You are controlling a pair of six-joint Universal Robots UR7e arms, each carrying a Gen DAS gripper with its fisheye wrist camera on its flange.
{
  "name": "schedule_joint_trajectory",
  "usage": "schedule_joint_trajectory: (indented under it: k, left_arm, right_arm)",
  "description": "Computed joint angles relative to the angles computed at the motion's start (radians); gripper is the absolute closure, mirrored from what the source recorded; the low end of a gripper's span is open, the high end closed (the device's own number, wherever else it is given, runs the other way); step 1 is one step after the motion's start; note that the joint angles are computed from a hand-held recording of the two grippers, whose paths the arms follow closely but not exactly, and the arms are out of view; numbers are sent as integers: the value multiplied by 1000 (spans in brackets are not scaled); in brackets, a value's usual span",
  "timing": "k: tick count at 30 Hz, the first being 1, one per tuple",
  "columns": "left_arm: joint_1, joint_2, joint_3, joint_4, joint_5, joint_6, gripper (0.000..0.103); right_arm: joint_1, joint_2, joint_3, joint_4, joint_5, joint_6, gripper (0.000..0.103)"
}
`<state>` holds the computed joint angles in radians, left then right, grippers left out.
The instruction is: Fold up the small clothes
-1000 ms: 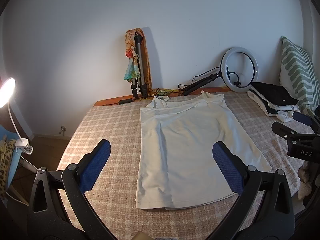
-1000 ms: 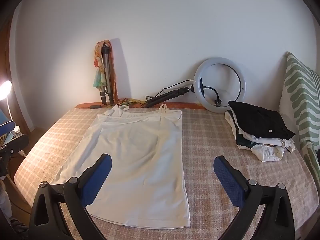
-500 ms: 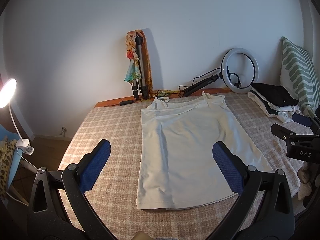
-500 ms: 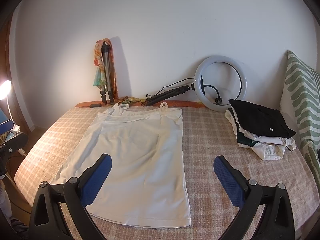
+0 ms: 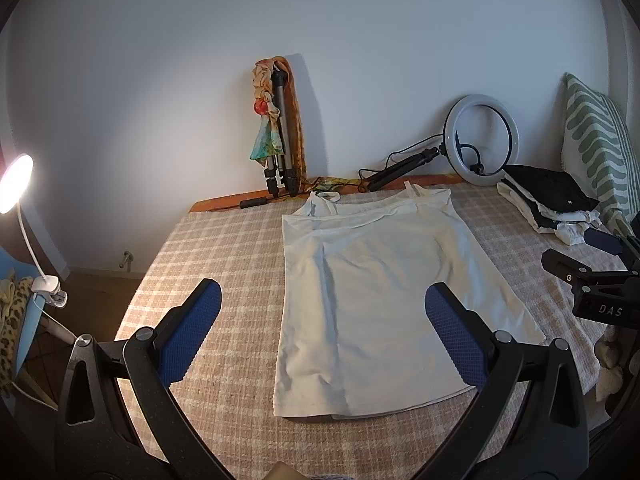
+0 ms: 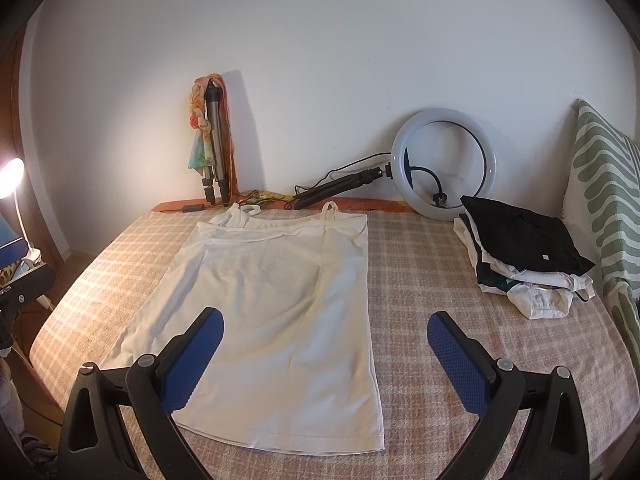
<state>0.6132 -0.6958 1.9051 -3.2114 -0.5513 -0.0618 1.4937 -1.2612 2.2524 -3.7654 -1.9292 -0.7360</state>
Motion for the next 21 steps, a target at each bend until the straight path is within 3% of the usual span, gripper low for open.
schedule_joint_trajectory:
  k: [21]
  left_arm:
    - [0, -1, 0, 0, 3, -1, 0]
  right_arm:
    - [1, 3, -5, 14, -8, 11, 0]
